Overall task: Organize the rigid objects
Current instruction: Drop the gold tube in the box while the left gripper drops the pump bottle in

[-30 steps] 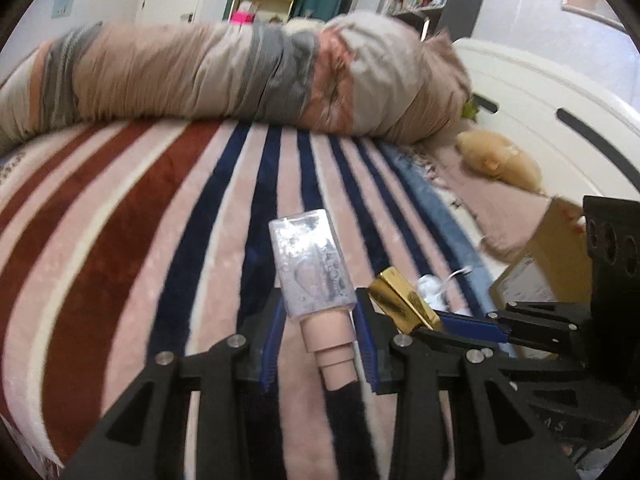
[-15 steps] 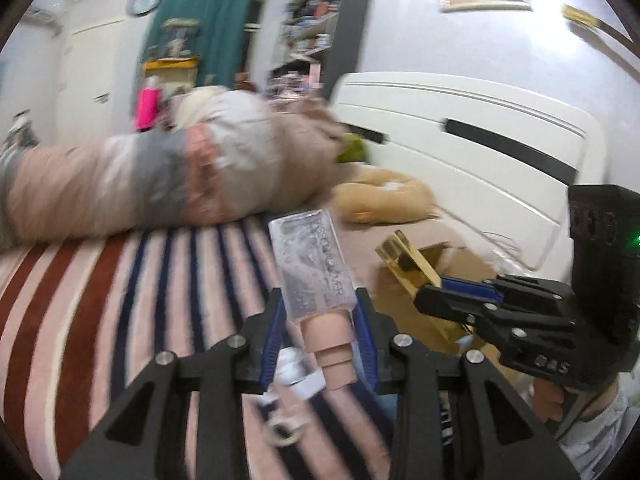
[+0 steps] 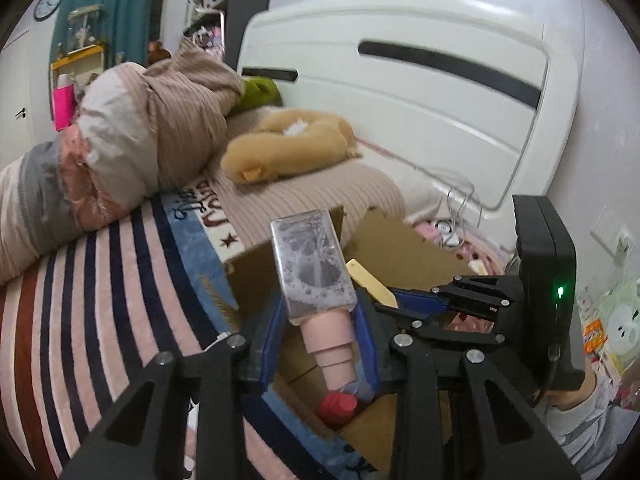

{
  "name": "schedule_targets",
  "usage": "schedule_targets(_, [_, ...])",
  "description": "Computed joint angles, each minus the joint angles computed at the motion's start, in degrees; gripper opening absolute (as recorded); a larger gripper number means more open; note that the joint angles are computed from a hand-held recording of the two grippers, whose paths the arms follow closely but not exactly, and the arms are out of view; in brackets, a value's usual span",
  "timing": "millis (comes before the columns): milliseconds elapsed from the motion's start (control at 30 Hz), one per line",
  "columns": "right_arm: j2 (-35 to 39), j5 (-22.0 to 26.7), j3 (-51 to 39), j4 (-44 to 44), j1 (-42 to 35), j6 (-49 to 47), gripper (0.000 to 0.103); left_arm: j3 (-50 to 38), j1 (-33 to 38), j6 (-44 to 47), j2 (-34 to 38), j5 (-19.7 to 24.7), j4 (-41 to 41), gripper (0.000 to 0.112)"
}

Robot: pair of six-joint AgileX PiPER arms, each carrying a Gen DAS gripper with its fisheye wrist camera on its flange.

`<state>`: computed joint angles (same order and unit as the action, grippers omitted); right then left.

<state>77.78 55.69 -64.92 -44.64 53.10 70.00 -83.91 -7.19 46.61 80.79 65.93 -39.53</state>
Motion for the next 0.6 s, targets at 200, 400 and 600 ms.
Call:
schedule_targets(200, [-0.64,0.64,2.31,-1.47,1.34,1.81,0.014,-0.28,-5.38,-3.47,1.61,-2.09,5.50,0.031])
schedule_targets(400, [-2.30,-0.36,3.83,-2.11,1.23,3.87,0.014,-1.23,-7.94,-5.95,2.59,-2.13,10.01,0.031])
schedule_targets(600, [-2.78,-0.36,4.14,-2.49,1.81,4.73,0.014,-3.06,-9.92,-8.62,4.20,-2.50,14.22,0.031])
